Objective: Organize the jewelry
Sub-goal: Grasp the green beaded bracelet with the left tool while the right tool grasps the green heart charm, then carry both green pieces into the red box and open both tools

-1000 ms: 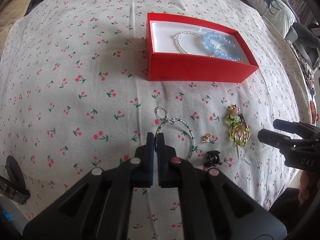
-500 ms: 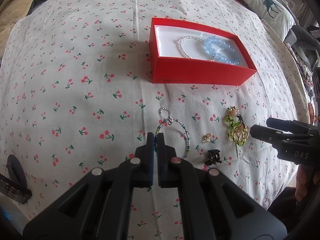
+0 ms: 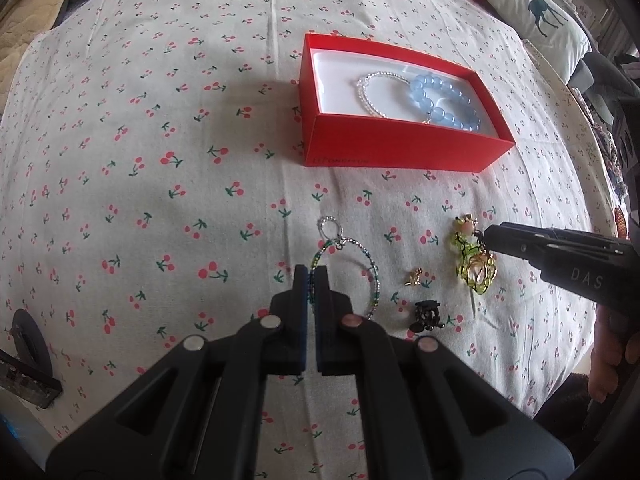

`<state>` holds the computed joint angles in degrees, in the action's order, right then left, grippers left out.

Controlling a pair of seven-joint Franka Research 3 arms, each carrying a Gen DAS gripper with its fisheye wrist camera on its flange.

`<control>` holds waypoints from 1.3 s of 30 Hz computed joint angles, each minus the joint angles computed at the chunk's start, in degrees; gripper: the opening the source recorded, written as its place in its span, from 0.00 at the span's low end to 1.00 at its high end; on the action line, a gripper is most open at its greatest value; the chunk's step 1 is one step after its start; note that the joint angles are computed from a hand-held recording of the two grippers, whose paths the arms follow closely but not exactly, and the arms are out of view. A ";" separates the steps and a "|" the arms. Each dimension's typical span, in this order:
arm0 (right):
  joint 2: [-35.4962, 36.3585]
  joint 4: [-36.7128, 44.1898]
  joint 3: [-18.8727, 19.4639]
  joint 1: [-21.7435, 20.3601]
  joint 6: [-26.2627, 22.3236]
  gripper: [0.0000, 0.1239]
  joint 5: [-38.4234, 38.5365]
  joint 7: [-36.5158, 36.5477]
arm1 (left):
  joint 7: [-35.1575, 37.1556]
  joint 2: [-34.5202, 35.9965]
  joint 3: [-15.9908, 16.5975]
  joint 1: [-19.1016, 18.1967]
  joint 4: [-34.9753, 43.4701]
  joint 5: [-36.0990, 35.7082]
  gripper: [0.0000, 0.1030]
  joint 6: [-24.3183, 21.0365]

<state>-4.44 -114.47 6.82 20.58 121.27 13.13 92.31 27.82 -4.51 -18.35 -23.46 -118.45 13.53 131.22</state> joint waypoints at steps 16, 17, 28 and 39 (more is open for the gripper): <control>2.73 1.38 0.09 0.84 0.53 0.05 -2.41 1.11 | -0.07 0.55 0.11 -0.05 0.38 -0.10 0.03 0.26; 1.84 0.86 -0.17 0.61 0.54 0.05 -1.84 0.24 | -0.16 0.26 0.14 -0.02 0.17 -0.11 0.03 0.41; -3.83 -1.83 -0.75 -0.31 0.94 0.05 4.72 -5.60 | -0.66 -1.49 -0.15 0.04 -0.28 0.75 0.03 1.67; -8.32 -2.92 -1.64 -0.75 1.15 0.05 11.09 -10.21 | -0.40 -2.73 -0.57 -0.31 -0.01 2.01 0.03 3.23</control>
<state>-12.76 -117.39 5.18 19.83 122.42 24.21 82.10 27.42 -7.24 -18.92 -23.78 -118.46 15.55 134.45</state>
